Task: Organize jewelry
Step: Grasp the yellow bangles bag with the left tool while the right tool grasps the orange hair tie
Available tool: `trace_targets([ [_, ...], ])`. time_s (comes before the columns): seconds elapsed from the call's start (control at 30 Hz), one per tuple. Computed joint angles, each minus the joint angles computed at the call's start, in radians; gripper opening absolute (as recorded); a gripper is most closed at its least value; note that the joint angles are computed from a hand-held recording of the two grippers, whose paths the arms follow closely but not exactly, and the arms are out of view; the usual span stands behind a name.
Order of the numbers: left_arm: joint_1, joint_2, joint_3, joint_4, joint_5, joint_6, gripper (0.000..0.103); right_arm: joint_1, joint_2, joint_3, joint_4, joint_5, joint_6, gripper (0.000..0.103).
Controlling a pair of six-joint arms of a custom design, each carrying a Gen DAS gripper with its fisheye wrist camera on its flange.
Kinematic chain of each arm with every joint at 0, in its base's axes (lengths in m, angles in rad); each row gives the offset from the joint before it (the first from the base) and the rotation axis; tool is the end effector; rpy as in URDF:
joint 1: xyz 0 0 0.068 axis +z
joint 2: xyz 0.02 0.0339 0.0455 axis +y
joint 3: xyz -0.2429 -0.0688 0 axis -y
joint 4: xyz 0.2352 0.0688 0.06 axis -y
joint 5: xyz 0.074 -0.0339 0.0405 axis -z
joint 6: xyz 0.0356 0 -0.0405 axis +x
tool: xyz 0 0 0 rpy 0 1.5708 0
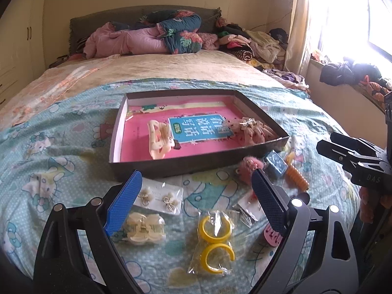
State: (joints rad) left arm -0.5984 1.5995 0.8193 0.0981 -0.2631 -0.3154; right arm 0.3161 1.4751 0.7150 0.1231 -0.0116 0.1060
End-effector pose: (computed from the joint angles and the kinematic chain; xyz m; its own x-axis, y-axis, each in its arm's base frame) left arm 0.2700 -0.1729 0.1652 -0.6122 0.0549 -0.7888 0.1970 0.9767 -0.0849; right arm 0.2819 0.0926 0.1715 -0.5960 -0.0836 -0.7986 -0.2581 0.9617 0.0919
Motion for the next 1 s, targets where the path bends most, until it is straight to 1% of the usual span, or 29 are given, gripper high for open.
trace_targets([
  [0.37, -0.057, 0.029, -0.018, -0.022, 0.001, -0.022, 0.082, -0.023, 0.033, -0.036, 0.02, -0.003, -0.019, 0.086],
  [0.5, -0.078, 0.054, -0.014, -0.031, 0.008, -0.021, 0.079, -0.039, 0.082, -0.024, 0.013, -0.021, -0.029, 0.08],
  [0.7, -0.072, 0.086, -0.008, -0.05, 0.036, -0.03, 0.071, -0.049, 0.152, 0.012, 0.002, -0.042, -0.051, 0.066],
  [0.77, -0.071, 0.095, -0.004, -0.061, 0.041, -0.03, 0.067, -0.044, 0.186, 0.035, -0.013, -0.039, -0.063, 0.058],
  [0.8, -0.071, 0.102, -0.003, -0.064, 0.043, -0.028, 0.066, -0.042, 0.201, 0.046, -0.019, -0.043, -0.069, 0.056],
  [0.87, -0.065, 0.12, 0.005, -0.074, 0.058, -0.033, 0.061, -0.038, 0.226, 0.061, -0.025, -0.049, -0.077, 0.048],
  [0.9, -0.061, 0.133, 0.013, -0.08, 0.066, -0.035, 0.059, -0.037, 0.241, 0.071, -0.032, -0.049, -0.083, 0.045],
  [0.93, -0.058, 0.148, 0.019, -0.083, 0.075, -0.038, 0.058, -0.035, 0.255, 0.082, -0.04, -0.046, -0.086, 0.041],
  [0.97, -0.056, 0.162, 0.026, -0.089, 0.08, -0.04, 0.057, -0.034, 0.265, 0.088, -0.045, -0.046, -0.089, 0.035],
  [1.0, -0.058, 0.172, 0.03, -0.089, 0.078, -0.04, 0.057, -0.035, 0.276, 0.095, -0.049, -0.051, -0.091, 0.032],
])
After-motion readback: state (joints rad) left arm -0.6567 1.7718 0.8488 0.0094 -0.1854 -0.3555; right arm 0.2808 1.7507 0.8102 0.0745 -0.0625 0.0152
